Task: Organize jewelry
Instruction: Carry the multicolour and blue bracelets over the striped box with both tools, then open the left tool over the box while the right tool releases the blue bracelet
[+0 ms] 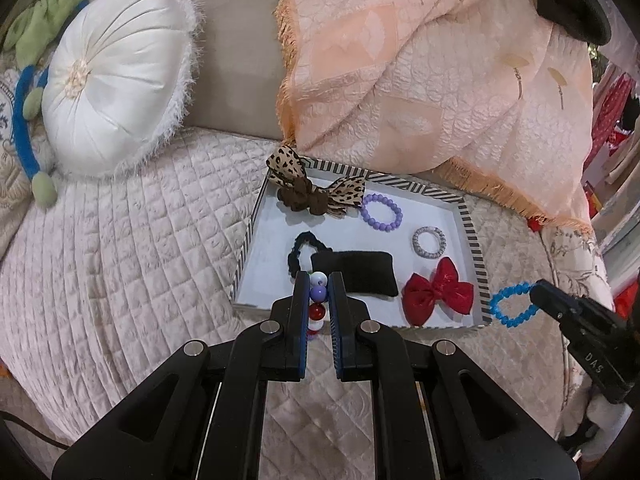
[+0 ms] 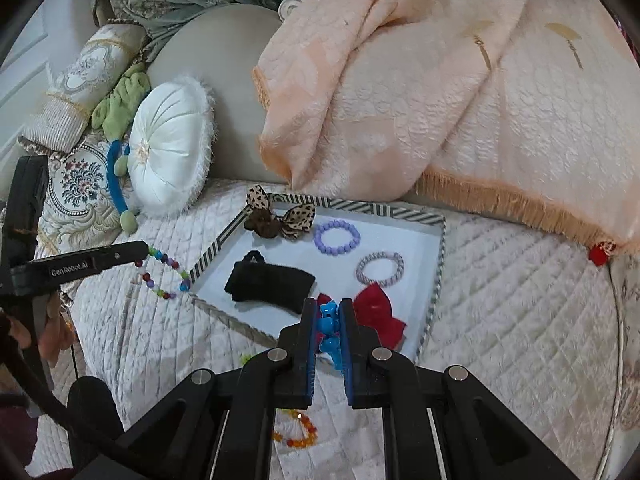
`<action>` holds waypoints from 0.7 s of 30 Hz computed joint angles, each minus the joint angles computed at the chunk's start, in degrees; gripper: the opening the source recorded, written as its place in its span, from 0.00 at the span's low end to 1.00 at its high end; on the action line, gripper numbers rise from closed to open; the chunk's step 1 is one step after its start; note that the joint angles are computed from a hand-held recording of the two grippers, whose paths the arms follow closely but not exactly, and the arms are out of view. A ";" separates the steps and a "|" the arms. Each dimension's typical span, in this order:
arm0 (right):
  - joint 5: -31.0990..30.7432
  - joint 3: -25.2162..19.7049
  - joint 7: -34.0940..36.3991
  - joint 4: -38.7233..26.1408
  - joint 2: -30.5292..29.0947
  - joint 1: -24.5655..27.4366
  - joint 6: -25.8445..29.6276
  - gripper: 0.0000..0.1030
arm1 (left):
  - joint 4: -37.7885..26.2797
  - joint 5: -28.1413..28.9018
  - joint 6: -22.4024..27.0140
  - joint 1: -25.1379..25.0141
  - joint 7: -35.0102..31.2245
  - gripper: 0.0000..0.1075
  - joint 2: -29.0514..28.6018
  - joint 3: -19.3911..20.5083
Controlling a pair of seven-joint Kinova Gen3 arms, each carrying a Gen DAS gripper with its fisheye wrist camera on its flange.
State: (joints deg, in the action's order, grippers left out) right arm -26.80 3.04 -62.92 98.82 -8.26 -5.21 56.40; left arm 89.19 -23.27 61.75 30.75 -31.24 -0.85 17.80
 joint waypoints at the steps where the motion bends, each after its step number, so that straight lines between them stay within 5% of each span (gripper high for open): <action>1: 0.25 -0.25 -0.18 -0.37 0.44 -0.14 -0.15 0.10 | -0.32 -0.18 0.10 -0.03 -0.22 0.08 0.44 -0.02; 21: 3.28 -4.85 -3.12 -7.50 10.66 -0.92 -2.13 0.10 | -8.91 1.16 -0.77 1.24 -6.94 0.08 9.82 -6.07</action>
State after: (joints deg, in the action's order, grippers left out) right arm -23.52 -1.81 -66.04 91.32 2.40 -6.13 54.28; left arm 80.28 -22.11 60.97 31.99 -38.18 8.97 11.74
